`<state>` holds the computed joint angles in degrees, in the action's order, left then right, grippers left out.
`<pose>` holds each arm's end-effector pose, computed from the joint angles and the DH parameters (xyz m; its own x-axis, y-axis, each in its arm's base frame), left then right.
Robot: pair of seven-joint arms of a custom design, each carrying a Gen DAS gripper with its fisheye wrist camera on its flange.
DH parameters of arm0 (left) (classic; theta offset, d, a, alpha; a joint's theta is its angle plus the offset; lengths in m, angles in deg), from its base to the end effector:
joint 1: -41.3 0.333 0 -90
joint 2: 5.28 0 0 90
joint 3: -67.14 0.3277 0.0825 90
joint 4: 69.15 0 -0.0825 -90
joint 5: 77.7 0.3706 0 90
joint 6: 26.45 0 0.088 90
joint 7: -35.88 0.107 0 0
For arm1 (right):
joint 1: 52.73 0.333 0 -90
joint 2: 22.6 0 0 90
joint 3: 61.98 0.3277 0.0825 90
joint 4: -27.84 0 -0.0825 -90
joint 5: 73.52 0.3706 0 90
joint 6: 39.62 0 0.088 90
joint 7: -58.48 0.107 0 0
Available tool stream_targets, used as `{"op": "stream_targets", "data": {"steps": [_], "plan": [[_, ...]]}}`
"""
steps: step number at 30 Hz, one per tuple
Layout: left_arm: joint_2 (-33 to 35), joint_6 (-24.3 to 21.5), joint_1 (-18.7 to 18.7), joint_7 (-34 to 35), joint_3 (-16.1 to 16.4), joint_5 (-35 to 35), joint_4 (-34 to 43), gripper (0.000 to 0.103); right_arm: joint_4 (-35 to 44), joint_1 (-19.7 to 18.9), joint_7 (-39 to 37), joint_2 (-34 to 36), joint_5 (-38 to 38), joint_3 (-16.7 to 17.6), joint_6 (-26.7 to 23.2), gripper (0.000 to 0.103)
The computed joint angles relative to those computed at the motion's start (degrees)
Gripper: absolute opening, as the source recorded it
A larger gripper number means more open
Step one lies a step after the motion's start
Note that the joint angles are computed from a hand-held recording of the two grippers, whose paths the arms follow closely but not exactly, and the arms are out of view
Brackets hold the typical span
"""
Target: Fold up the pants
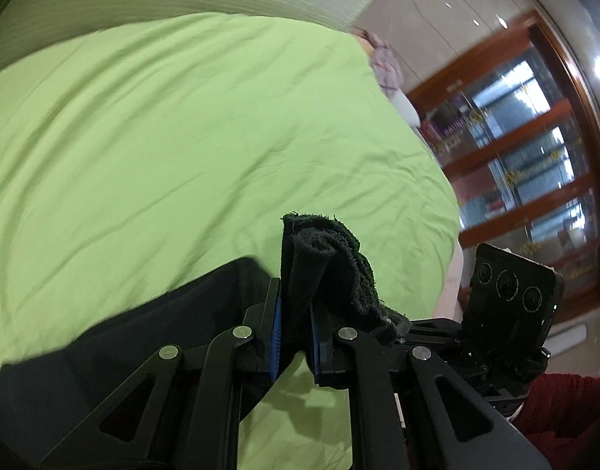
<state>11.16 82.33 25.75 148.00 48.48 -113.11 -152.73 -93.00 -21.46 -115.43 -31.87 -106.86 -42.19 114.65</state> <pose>0.5336 -0.3778 0.5739 -0.6642 -0.4929 0.5621 -0.7255 0.6061 -0.3260 0.3175 0.4395 0.5798 -0.1073 -0.8202 -0.5620 -0.7486 0.4386 -0.4972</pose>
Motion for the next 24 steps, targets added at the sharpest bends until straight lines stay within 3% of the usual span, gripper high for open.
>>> {"op": "stream_targets", "data": {"steps": [10, 24], "plan": [[-4.08, 4.57, 2.1, -2.0, 1.95, -2.18, -9.61, 0.01, 2.62, 3.45, -11.06, 6.37, 7.51, -2.87, 1.05, 0.012], [-8.72, 9.19, 3.77, -6.72, 3.91, -1.83, -19.54, 0.008, 9.58, 7.1, -26.88, 14.77, 20.0, -5.52, -3.19, 0.017]]}}
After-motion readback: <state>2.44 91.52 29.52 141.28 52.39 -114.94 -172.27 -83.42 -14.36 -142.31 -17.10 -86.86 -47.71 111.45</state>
